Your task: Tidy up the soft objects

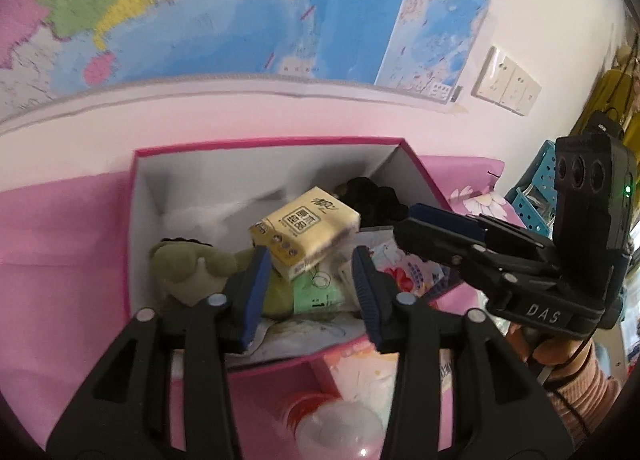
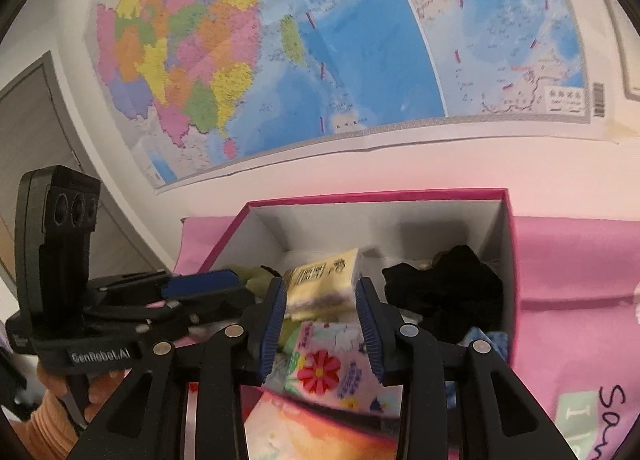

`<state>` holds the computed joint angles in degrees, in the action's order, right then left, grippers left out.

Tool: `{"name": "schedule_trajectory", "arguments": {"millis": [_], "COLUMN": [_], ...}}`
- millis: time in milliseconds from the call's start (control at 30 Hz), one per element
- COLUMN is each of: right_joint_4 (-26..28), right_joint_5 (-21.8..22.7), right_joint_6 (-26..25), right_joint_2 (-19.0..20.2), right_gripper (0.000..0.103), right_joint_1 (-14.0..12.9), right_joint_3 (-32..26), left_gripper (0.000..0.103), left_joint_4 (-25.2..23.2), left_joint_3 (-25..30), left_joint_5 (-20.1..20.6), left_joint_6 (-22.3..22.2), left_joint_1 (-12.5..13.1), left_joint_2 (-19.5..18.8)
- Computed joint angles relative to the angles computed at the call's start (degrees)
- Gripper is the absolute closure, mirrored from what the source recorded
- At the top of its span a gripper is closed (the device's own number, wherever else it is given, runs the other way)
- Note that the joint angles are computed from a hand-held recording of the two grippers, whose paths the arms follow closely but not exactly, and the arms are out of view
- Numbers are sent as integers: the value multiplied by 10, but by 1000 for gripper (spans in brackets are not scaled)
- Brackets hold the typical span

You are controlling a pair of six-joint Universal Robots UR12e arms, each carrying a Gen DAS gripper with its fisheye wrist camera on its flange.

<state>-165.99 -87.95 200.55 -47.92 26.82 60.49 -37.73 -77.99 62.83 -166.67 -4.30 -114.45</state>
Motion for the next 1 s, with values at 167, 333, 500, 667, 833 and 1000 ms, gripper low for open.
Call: {"name": "schedule_trajectory", "arguments": {"millis": [167,333,500,667,833,1000], "right_joint_4": [-47,-98,-115,-111,-106,-101], "right_joint_5": [-28,-80,-134,-179,-189,-189], "right_joint_6": [-28,-65,-93,-90,-66,-52], "right_joint_2": [-27,-52,-65,-71,-76,-78], "right_gripper": [44,18,3,0,0,0], "right_joint_1": [10,28,51,69,77,81], "right_joint_3": [52,104,137,156,174,181], "left_gripper": [30,0,0,0,0,0], "left_joint_4": [106,220,249,259,256,264], "left_joint_3": [-68,-139,-186,-223,-246,-263], "left_joint_5": [11,10,40,87,103,117], "left_joint_6": [-13,-30,-49,-68,-86,-90], "left_joint_1": [7,15,12,5,7,5], "left_joint_2": [37,71,96,114,127,134]}}
